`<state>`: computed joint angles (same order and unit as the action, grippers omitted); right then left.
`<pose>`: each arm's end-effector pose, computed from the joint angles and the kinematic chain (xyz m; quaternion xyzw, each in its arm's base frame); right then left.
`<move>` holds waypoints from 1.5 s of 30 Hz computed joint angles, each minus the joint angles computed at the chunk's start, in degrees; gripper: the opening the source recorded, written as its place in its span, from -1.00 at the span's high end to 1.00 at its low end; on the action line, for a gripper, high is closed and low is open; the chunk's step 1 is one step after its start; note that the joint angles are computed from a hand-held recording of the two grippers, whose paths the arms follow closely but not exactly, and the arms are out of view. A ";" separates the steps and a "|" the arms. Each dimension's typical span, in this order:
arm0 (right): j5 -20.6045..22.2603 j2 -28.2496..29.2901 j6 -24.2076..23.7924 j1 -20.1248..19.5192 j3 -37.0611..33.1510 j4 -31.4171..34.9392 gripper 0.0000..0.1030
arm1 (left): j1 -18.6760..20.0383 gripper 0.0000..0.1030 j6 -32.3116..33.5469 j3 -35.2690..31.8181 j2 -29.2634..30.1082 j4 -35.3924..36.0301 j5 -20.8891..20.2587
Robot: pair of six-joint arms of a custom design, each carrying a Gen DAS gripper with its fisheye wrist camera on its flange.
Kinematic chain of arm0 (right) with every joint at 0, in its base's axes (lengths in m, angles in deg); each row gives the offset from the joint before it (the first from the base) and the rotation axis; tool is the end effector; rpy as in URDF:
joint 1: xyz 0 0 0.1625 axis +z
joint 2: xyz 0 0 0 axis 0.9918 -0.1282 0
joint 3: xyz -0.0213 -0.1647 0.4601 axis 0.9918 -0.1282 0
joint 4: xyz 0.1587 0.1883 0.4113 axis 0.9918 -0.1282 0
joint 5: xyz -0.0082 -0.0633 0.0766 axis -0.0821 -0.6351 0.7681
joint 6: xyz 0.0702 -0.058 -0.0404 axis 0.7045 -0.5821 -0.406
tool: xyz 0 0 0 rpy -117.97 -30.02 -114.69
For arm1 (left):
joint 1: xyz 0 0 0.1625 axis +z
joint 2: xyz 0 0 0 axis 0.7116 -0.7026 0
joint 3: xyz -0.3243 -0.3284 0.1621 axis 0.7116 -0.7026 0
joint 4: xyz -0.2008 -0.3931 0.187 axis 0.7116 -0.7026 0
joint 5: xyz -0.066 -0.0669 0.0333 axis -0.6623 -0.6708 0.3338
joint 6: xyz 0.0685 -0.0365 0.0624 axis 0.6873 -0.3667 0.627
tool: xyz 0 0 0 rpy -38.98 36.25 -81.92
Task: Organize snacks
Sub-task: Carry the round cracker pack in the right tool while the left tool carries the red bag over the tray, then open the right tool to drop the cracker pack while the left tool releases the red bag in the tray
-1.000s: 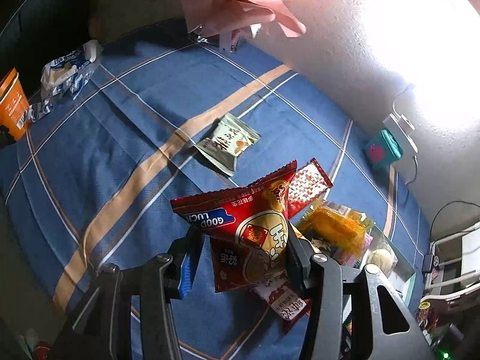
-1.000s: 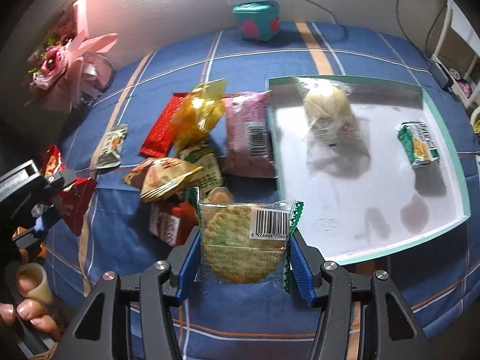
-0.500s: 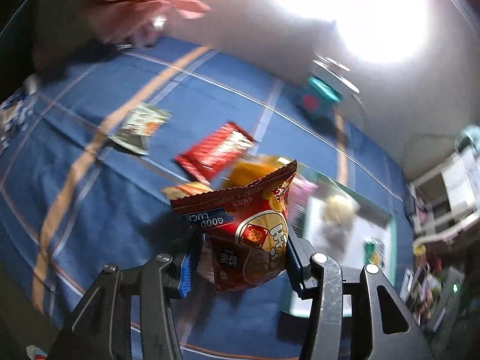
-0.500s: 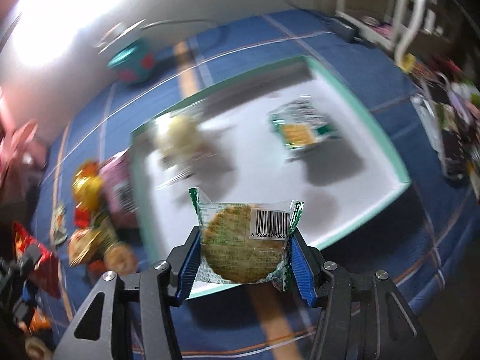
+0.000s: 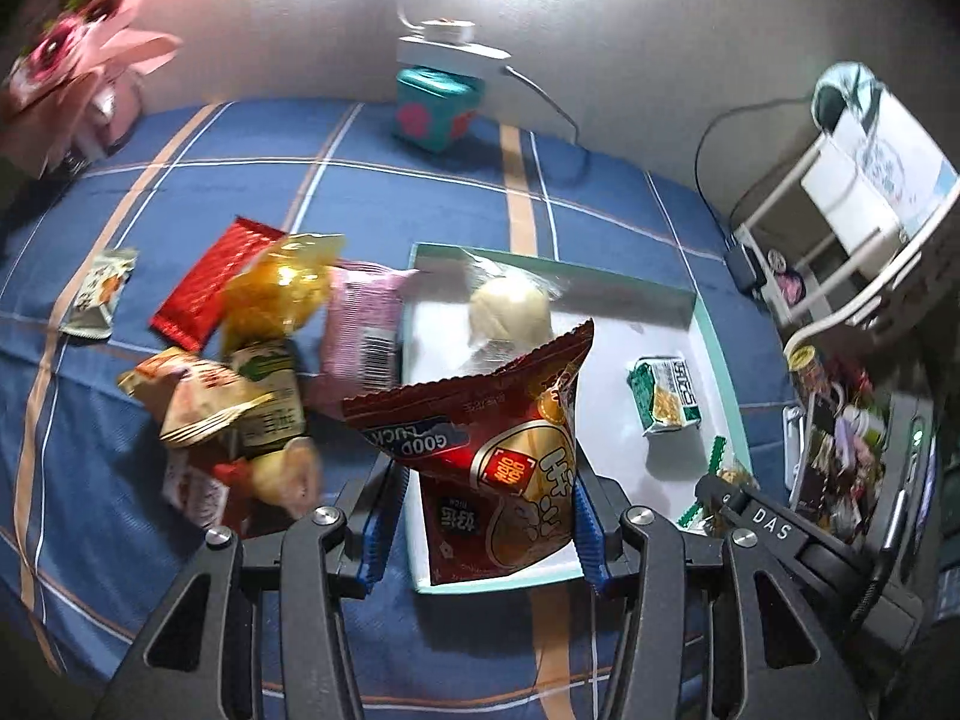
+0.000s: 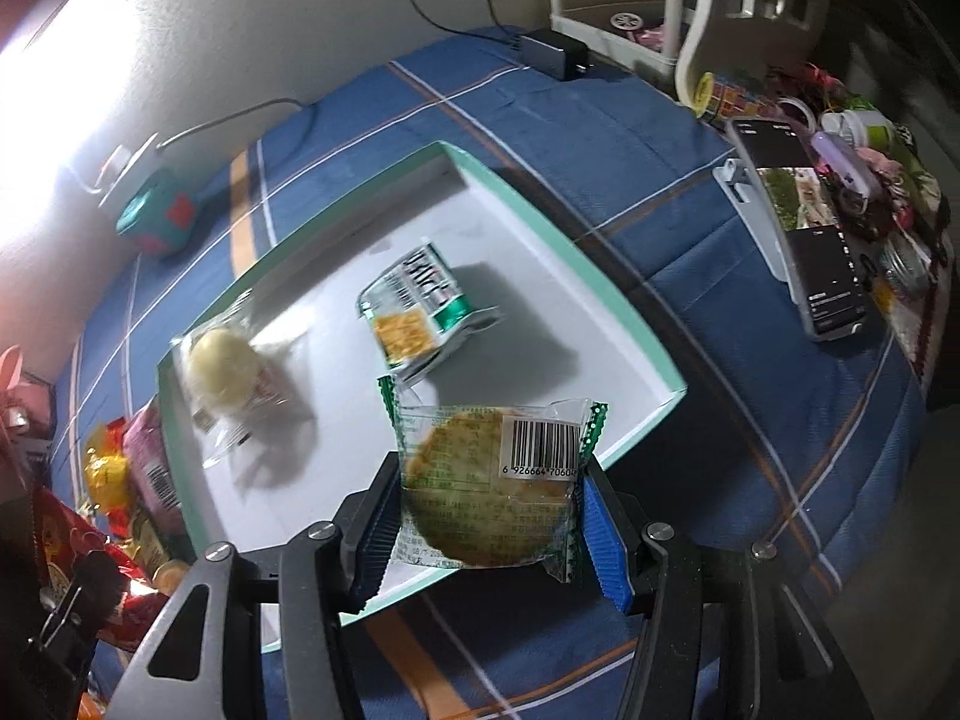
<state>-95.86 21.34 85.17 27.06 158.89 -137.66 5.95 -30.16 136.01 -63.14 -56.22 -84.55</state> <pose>0.2731 -0.5775 0.0621 -0.0213 -0.9213 0.1853 0.3413 -0.1324 -0.4954 0.2377 -0.0637 0.9141 -0.2846 0.2815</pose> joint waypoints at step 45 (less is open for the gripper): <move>-0.87 2.30 -2.85 -2.27 -6.20 5.00 -0.42 | 4.87 -0.32 6.30 -10.50 12.80 -0.98 0.63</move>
<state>-96.73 23.64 82.32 24.79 152.69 -132.67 10.82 -23.86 125.51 -50.34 -57.19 -83.91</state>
